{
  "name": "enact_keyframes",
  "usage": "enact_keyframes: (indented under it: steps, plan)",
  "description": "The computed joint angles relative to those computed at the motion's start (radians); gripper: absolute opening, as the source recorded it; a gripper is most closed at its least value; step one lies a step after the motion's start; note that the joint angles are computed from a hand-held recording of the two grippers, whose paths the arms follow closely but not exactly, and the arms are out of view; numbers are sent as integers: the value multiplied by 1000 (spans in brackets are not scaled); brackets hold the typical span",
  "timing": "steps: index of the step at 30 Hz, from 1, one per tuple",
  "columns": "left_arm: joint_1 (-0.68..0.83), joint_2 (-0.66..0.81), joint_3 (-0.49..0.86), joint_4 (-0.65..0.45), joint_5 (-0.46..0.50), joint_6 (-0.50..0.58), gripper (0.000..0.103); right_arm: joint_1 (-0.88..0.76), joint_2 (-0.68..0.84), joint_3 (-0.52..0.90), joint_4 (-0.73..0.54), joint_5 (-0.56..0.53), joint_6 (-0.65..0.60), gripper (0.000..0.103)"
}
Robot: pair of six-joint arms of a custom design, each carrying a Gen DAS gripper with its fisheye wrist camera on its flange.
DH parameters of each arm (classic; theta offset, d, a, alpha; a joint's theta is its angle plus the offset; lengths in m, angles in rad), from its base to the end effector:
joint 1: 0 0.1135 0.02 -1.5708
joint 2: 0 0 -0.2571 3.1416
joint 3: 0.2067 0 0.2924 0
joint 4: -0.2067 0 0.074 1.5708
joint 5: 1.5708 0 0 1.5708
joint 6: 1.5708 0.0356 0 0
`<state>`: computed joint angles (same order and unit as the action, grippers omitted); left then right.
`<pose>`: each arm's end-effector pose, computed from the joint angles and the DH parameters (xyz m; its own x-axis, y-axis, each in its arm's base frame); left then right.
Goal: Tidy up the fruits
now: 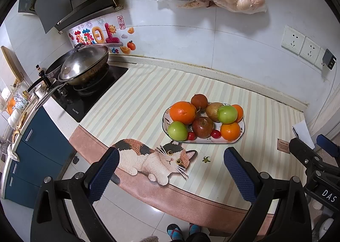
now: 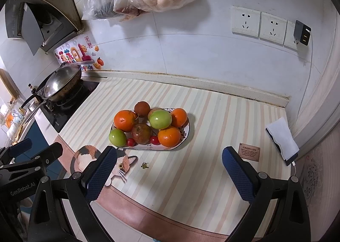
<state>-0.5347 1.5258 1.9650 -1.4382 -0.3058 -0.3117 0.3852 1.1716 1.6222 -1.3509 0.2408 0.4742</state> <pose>0.2639 -0.1438 0.4556 -0.7947 0.1308 -0.5927 0.1072 0.9914 0.0750 0.2062 0.0744 0.4440 -0.7499 0.1745 -0.6381 0.1291 0.9846 0.1175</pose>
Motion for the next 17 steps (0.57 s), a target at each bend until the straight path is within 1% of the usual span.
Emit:
enact_keyframes:
  steps: [15,17]
  plan:
    - [-1,-1,0,-1,3,-2,101,-5,4,8,-1,-5,-4,101]
    - [-8,-11,-10,9,-12,-2,101,-6,8,13,-2,-8,-6,101]
